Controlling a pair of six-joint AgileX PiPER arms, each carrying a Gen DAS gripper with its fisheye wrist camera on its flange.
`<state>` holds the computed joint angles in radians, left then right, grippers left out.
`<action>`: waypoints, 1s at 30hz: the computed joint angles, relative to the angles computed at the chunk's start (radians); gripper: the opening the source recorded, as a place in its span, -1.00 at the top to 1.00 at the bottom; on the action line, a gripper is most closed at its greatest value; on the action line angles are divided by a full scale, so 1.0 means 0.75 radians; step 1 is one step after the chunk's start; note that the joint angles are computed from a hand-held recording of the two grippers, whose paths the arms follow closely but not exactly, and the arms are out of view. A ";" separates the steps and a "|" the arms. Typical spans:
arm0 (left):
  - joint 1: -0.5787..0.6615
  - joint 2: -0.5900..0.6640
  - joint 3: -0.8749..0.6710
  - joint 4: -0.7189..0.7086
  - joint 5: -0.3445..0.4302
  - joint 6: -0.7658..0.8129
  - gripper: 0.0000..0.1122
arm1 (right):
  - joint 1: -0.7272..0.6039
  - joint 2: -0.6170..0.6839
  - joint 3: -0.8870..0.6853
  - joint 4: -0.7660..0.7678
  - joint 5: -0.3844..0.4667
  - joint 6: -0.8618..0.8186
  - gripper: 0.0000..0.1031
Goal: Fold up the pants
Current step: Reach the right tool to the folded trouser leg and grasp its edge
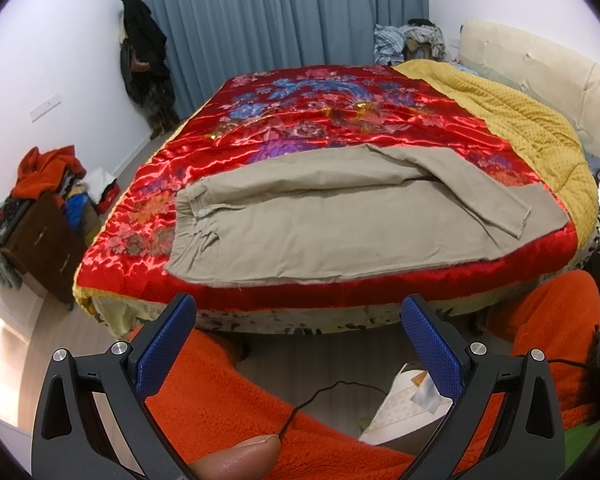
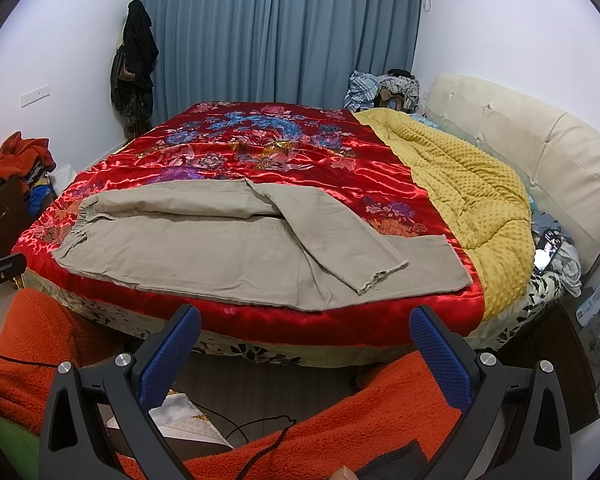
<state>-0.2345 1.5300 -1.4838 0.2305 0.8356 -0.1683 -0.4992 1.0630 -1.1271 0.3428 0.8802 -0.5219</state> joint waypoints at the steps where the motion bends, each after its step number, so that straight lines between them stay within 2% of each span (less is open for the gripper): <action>1: 0.001 0.003 0.001 0.019 -0.017 -0.004 -0.83 | -0.013 0.008 -0.008 0.031 0.015 -0.027 -1.00; 5: 0.005 0.079 -0.114 0.068 -0.071 0.018 -0.83 | -0.127 0.038 -0.026 0.260 0.098 -0.234 -1.00; 7: 0.011 0.133 -0.207 0.052 -0.072 0.049 -0.83 | -0.253 0.121 -0.066 0.481 0.163 -0.423 -1.00; 8: 0.011 0.166 -0.264 0.051 -0.068 0.056 -0.83 | -0.295 0.179 -0.084 0.569 0.146 -0.511 -1.00; 10: 0.003 0.217 -0.348 0.043 -0.052 0.053 -0.83 | -0.287 0.295 -0.129 0.583 0.005 -0.576 -1.00; 12: 0.004 0.259 -0.402 -0.006 -0.028 0.052 -0.83 | -0.209 0.488 -0.215 0.384 -0.189 -0.494 -0.99; 13: -0.003 0.279 -0.429 -0.025 -0.007 0.046 -0.83 | -0.180 0.605 -0.280 0.251 -0.217 -0.417 -0.99; 14: -0.005 0.293 -0.434 -0.055 0.009 0.044 -0.83 | -0.145 0.738 -0.360 0.118 -0.191 -0.328 -0.90; 15: -0.004 0.297 -0.423 -0.074 0.019 0.048 -0.83 | -0.120 0.837 -0.443 0.035 -0.112 -0.264 -0.80; 16: -0.014 0.308 -0.423 -0.073 0.032 0.041 -0.83 | -0.103 0.908 -0.498 0.006 -0.064 -0.248 -0.50; 17: -0.026 0.328 -0.437 -0.062 0.054 0.034 -0.83 | -0.085 0.973 -0.535 -0.004 -0.041 -0.256 -0.32; 19: -0.039 0.344 -0.424 -0.031 0.077 0.028 -0.83 | -0.048 1.075 -0.599 -0.028 -0.054 -0.283 -0.31; 20: -0.048 0.354 -0.431 -0.012 0.092 0.018 -0.83 | -0.011 1.131 -0.634 -0.088 -0.101 -0.273 -0.31; 21: -0.051 0.366 -0.441 -0.001 0.105 0.010 -0.83 | 0.006 1.178 -0.683 -0.139 -0.102 -0.258 -0.30; 24: -0.042 0.387 -0.442 -0.002 0.134 -0.010 -0.83 | 0.045 1.397 -0.946 -0.284 0.036 -0.270 -0.18; 26: -0.043 0.425 -0.484 0.010 0.167 -0.027 -0.83 | 0.061 1.475 -1.035 -0.337 0.064 -0.334 0.04; 29: -0.043 0.469 -0.530 0.021 0.207 -0.041 -0.83 | 0.072 1.522 -1.139 -0.374 0.071 -0.390 0.95; 30: -0.044 0.488 -0.554 0.022 0.221 -0.042 -0.83 | 0.072 1.517 -1.188 -0.373 0.056 -0.367 0.95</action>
